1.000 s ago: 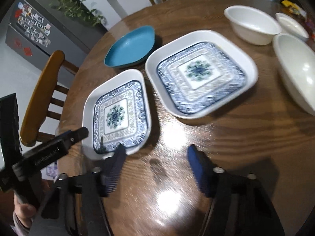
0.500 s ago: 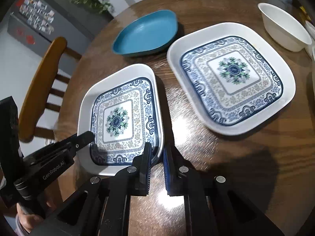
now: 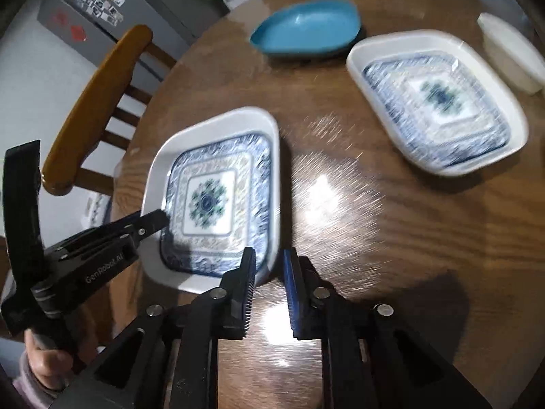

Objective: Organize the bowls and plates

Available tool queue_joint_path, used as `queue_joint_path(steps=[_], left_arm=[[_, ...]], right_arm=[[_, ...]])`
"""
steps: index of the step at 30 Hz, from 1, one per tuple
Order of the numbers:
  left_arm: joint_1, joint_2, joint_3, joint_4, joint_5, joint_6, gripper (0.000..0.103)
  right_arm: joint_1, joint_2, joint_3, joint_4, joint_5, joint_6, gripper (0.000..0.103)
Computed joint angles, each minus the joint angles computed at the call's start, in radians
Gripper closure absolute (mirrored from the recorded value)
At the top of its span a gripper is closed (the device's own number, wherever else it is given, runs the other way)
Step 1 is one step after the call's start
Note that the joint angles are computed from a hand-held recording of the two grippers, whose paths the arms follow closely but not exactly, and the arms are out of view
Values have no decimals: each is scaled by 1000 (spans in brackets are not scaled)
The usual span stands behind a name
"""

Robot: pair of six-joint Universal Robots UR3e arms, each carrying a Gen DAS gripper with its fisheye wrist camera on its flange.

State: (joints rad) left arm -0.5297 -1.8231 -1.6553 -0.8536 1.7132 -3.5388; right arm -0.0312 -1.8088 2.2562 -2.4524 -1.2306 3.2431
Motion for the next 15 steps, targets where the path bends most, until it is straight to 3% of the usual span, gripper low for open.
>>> queue_joint_path(steps=[4,6,8,10,12,15], left_arm=[[-38,21,24,7,54,-28,53],[-63,10,75,-14,53,-45,52],[-89,-13,136,-32,46,-53,52],[-116,-49,207,-54,42,-59,36],[-150,-97,289,-65,40,-71,28],[-191,-174,407,-91,32,-82,27]], right_arm=[[-159,-218,79,119,49,-108,80],[-279,-329,105,232,82,-171,66],[-401,-428,127,342,118,-232,62],[-511,-507,139,441,145,-288,62],[-641,-588,134,577,176,-376,61],[-778,-652,107,719,209,-485,61]])
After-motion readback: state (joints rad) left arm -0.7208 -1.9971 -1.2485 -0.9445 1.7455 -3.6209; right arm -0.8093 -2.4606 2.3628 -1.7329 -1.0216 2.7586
